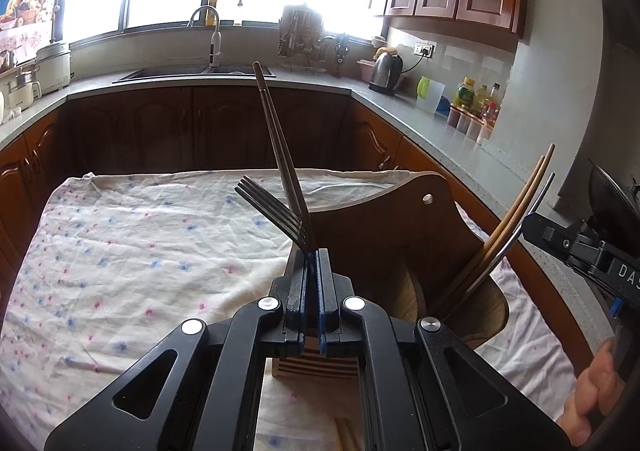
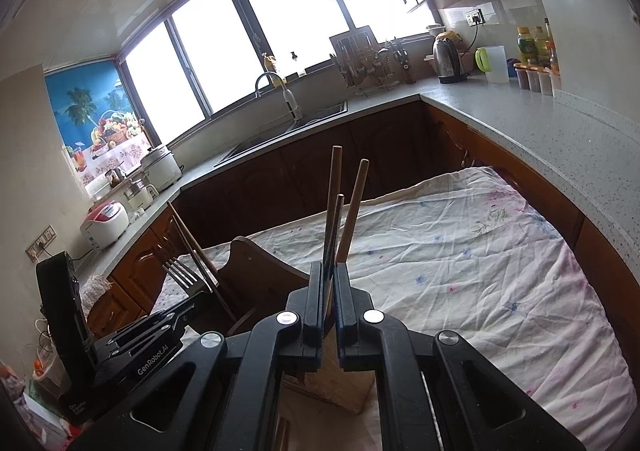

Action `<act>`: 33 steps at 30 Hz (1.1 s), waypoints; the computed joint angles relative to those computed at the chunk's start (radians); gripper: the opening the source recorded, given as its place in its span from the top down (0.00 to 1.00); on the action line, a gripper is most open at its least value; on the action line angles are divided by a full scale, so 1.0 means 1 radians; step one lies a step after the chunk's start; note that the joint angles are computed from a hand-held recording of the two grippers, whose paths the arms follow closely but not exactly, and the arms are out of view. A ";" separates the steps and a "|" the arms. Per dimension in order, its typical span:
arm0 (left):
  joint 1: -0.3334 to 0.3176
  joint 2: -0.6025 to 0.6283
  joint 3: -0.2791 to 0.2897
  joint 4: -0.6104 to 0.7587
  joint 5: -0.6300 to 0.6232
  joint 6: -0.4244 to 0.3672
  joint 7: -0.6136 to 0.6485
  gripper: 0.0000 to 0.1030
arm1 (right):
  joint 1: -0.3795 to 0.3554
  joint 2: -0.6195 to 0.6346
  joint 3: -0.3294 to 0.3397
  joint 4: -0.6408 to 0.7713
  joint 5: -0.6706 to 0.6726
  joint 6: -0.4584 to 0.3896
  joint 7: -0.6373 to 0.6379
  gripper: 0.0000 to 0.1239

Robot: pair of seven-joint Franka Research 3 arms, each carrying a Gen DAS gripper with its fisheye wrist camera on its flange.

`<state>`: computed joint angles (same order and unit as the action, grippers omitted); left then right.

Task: Organize utensils
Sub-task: 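Lower the fork and metal chopstick into the holder, then open both tools to release the fork and chopstick into the holder, then move both open tools back over the spoon and chopsticks on the cloth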

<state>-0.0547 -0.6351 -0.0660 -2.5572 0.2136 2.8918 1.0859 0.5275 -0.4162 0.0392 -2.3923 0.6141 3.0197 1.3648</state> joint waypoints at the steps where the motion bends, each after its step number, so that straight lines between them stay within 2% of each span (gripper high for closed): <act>1: -0.004 0.000 0.002 0.002 -0.003 -0.004 0.002 0.95 | 0.009 0.001 -0.009 0.002 0.006 -0.004 -0.007 0.96; 3: -0.017 -0.002 0.012 0.005 -0.012 -0.013 0.011 0.92 | 0.025 0.002 -0.025 0.006 0.024 -0.012 -0.022 0.92; 8: -0.022 -0.025 0.008 -0.006 -0.018 -0.021 0.019 0.85 | 0.045 -0.005 -0.044 0.003 0.076 -0.021 -0.056 0.91; 10: -0.030 -0.036 0.011 -0.013 -0.023 -0.023 0.022 0.81 | 0.042 -0.012 -0.042 -0.002 0.088 -0.021 -0.060 0.86; 12: -0.039 -0.049 0.015 -0.017 -0.030 -0.033 0.027 0.77 | 0.046 -0.022 -0.044 -0.009 0.104 -0.012 -0.066 0.72; 14: -0.035 -0.072 0.009 -0.027 -0.032 -0.034 0.022 0.69 | 0.057 -0.034 -0.052 -0.016 0.121 -0.005 -0.077 0.70; 15: -0.016 -0.089 -0.007 -0.035 -0.024 -0.034 0.006 0.56 | 0.053 -0.041 -0.049 -0.020 0.123 -0.004 -0.075 0.69; 16: -0.007 -0.106 -0.013 -0.045 -0.019 -0.028 -0.005 0.49 | 0.055 -0.048 -0.051 -0.022 0.128 0.000 -0.076 0.66; 18: -0.012 -0.137 -0.003 -0.064 -0.019 -0.023 -0.011 0.46 | 0.076 -0.067 -0.066 -0.034 0.148 0.015 -0.091 0.53; 23: 0.000 -0.213 0.006 -0.108 -0.018 -0.070 -0.029 0.37 | 0.090 -0.123 -0.073 -0.077 0.160 0.032 -0.089 0.42; 26: 0.003 -0.265 0.013 -0.140 -0.021 -0.106 -0.036 0.35 | 0.086 -0.161 -0.068 -0.111 0.151 0.034 -0.074 0.38; 28: 0.012 -0.303 0.008 -0.161 -0.017 -0.138 -0.044 0.29 | 0.087 -0.189 -0.067 -0.134 0.145 0.029 -0.060 0.35; 33: 0.005 -0.410 0.011 -0.221 -0.020 -0.221 -0.054 0.27 | 0.066 -0.270 -0.045 -0.200 0.115 0.008 -0.007 0.30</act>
